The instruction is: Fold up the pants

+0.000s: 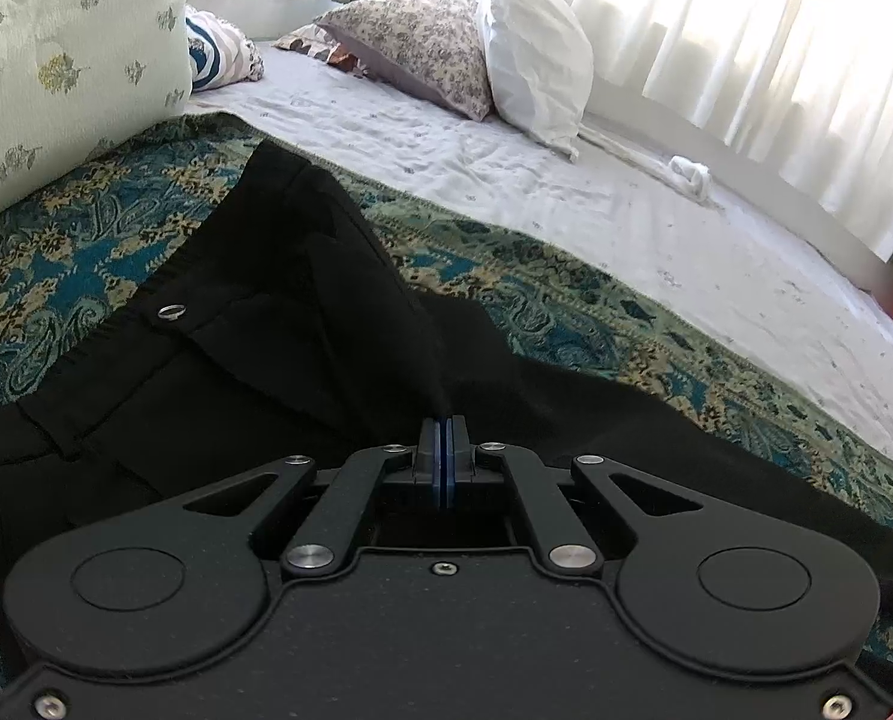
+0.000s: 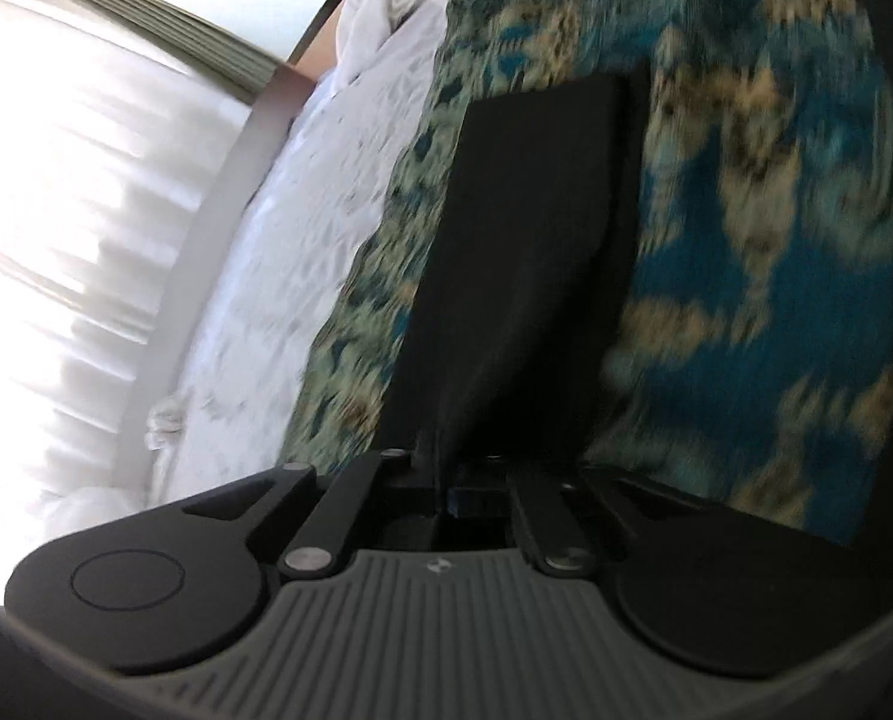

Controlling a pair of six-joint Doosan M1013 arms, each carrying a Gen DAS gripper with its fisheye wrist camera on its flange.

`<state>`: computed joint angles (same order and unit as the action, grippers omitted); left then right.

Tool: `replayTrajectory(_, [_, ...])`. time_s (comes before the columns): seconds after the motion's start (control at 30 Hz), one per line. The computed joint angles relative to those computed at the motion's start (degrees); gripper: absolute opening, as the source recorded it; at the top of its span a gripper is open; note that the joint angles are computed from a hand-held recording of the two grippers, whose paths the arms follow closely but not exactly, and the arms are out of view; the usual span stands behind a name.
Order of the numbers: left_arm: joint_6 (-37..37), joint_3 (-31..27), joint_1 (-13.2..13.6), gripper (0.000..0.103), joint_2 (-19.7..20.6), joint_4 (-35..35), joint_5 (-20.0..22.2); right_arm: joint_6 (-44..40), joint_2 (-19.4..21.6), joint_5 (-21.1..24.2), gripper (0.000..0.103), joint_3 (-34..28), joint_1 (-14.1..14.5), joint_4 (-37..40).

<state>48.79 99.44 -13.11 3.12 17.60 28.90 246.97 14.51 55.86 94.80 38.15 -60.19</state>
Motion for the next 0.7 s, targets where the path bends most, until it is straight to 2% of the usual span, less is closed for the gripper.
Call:
replayTrajectory(0.17, [-0.78, 2.12, -0.31, 0.002, -3.07, 1.21, -2.37, -12.94, -3.05, 5.99, 0.005, 0.2, 2.39, 0.66])
replayTrajectory(0.37, [0.68, 8.02, -0.16, 0.002, -9.88, 0.82, -4.09, -20.51, -9.05, 14.27, 0.004, 4.58, 8.97, -0.23])
replayTrajectory(0.53, [4.04, 12.51, 0.12, 0.002, -14.34, -2.76, -1.8, -17.66, -12.66, 19.27, 0.004, 9.21, 13.84, 3.96])
replayTrajectory(0.7, [1.7, 15.42, 0.16, 0.002, -16.66, -2.74, 0.81, -10.77, -13.76, 19.93, 0.004, 12.06, 17.14, 6.62])
